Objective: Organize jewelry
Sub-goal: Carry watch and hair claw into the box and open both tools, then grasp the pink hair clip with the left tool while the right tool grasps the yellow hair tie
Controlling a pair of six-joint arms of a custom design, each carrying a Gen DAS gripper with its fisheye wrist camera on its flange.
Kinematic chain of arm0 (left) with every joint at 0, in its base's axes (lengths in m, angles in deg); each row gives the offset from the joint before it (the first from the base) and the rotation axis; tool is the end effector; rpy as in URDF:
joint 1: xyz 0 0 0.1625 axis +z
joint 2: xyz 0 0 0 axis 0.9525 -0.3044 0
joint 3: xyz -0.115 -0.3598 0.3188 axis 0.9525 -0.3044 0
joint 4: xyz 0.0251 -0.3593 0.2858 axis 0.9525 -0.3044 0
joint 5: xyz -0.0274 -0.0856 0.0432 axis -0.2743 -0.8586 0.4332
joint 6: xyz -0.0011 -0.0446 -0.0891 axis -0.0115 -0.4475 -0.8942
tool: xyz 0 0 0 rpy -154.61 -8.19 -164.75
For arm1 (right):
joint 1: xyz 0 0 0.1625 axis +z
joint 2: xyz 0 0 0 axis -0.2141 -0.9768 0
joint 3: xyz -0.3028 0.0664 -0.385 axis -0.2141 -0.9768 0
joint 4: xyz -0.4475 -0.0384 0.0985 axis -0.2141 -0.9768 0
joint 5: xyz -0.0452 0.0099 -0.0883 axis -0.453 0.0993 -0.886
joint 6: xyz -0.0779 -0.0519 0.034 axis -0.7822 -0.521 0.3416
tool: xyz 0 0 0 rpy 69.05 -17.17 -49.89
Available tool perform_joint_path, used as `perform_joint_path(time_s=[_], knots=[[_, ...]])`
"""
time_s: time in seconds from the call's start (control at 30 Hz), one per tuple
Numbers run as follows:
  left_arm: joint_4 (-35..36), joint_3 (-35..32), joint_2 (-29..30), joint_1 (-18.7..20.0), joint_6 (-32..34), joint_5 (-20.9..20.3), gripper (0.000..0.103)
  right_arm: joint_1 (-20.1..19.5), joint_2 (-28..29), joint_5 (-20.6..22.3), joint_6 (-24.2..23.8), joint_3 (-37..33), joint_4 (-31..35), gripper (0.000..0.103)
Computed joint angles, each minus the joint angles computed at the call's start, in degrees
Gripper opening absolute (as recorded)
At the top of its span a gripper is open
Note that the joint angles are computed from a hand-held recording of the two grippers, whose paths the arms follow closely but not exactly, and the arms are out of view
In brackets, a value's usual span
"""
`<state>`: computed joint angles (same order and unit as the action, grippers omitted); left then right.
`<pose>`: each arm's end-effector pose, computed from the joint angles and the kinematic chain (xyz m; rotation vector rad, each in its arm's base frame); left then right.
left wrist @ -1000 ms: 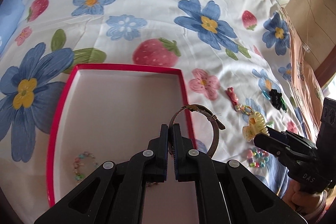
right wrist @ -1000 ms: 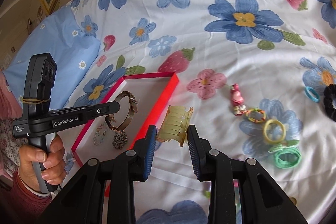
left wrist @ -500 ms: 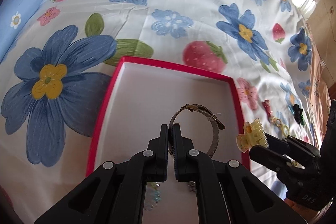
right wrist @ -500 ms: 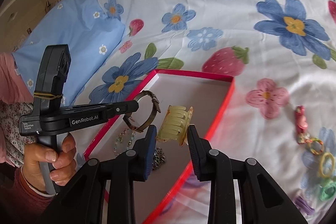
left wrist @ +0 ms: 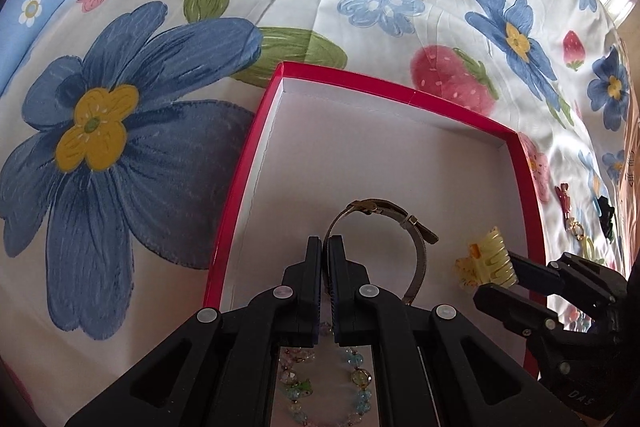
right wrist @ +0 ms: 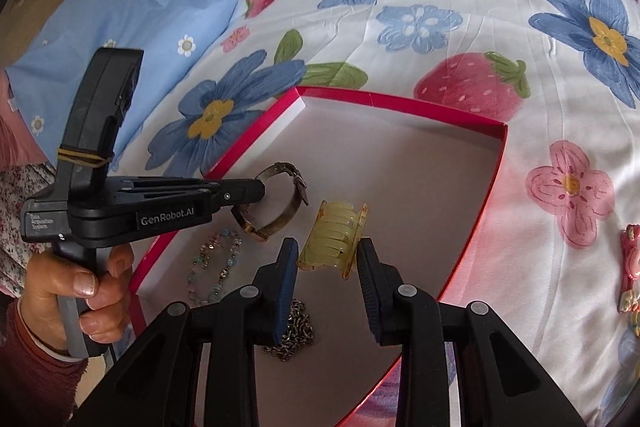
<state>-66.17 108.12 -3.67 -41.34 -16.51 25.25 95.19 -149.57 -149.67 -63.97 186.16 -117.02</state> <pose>-0.4433 -0.4834 0.0057 0.2960 2.5862 -0.4480 0.0544 -0.4662 0.4133 0.4192 -2.7975 0.3435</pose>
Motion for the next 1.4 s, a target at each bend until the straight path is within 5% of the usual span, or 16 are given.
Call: perform_joint_path(time_s=[0.33,0.53,0.77,1.4], knots=[[0.76,-0.57,0.65,-0.27,-0.01,0.8,0.004,0.47,0.49,-1.41,-0.74,0.3,-0.42,0.032],[0.68,0.23,-0.21,-0.92,-0.88,1.34,0.021,0.3,0.5,-0.89,-0.09,0.22,-0.41,0.033],[-1.98,2.74,-2.66,-2.83,-2.62,2.84,0.024,-0.02,-1.33,0.89,0.93,0.3,-0.37,0.047],[-7.03,3.19,-3.01,-9.35,-2.46,0.03,0.046,-8.94,-17.27,4.05,1.07,-0.63,2.31,0.047]])
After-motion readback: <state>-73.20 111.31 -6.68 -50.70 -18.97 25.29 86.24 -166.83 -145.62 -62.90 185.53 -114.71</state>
